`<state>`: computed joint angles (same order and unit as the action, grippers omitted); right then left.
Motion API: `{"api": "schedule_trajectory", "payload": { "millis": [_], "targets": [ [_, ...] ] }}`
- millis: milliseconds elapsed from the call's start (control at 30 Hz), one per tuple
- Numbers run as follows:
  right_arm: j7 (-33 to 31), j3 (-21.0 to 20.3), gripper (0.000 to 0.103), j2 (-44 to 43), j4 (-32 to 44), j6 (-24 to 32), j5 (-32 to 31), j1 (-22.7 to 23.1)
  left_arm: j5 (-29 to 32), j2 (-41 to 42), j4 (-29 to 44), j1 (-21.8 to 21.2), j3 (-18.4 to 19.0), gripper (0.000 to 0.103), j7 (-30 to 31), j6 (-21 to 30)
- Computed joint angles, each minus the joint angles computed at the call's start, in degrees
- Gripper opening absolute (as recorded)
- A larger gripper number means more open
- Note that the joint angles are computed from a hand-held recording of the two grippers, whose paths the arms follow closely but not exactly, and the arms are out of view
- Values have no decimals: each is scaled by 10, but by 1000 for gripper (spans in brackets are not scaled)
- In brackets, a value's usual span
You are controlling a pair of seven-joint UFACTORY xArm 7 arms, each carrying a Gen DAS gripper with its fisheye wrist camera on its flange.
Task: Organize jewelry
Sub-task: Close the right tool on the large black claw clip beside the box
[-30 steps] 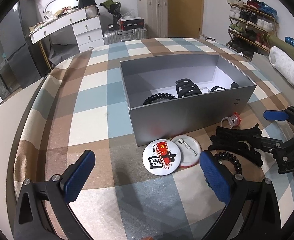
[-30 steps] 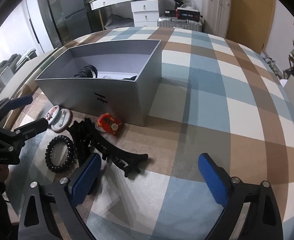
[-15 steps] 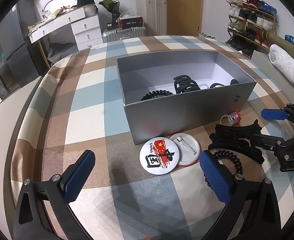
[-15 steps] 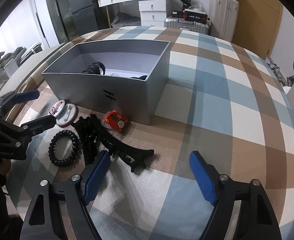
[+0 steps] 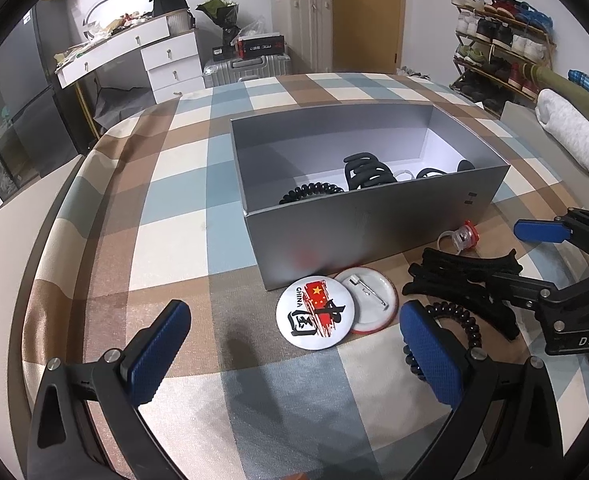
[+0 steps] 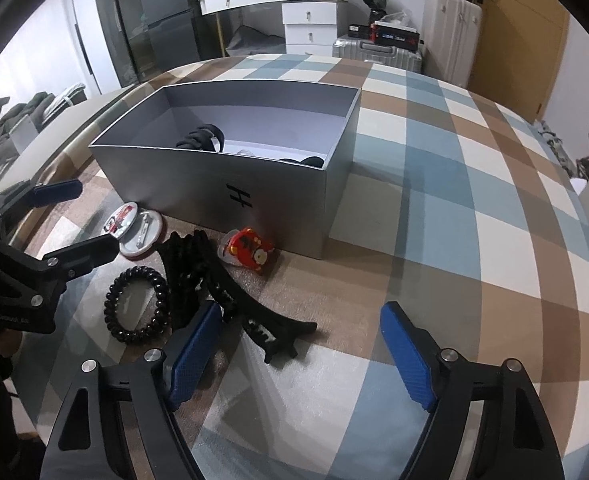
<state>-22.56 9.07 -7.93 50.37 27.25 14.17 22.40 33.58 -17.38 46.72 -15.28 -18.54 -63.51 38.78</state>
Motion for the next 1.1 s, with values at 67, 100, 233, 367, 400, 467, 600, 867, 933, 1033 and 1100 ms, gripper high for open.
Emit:
{"api": "schedule_trajectory", "payload": {
  "millis": [67, 100, 233, 367, 400, 467, 600, 867, 933, 1033, 1100],
  "targets": [
    [0, 1, 71, -3, -4, -7, -1, 1, 0, -1, 0, 0, 0, 102, 0, 0],
    [-4, 0, 66, -4, -6, -11, 3, 3, -1, -1, 0, -1, 0, 102, 0, 0],
    [-30, -5, 41, -6, -4, -7, 25, 9, -2, -2, 1, 0, 0, 102, 0, 4],
    [-55, -12, 40, -7, -4, -1, 55, 11, -5, -7, -1, 1, 1, 102, 0, 3],
    [-66, -15, 40, -8, -5, 2, 66, 12, -6, -7, -2, 1, 1, 102, 1, 3],
    [-77, -16, 40, -11, -4, 6, 79, 12, -6, -8, -2, 1, 1, 102, 1, 4],
    [-101, -22, 40, -23, -4, 11, 105, 13, -8, -10, -5, 2, 1, 102, 4, 4],
    [-120, -21, 40, -36, -10, -3, 120, 14, -20, -12, -9, 5, 4, 102, 6, 4],
    [-115, -20, 40, -31, -9, 1, 110, 12, -21, -12, -9, 5, 4, 102, 8, 3],
    [-106, -17, 40, -25, -7, 5, 95, 9, -21, -11, -9, 5, 2, 102, 9, 4],
    [-101, -18, 40, -20, -3, 13, 91, 7, -22, -9, -8, 4, 2, 102, 10, 6]
  ]
}}
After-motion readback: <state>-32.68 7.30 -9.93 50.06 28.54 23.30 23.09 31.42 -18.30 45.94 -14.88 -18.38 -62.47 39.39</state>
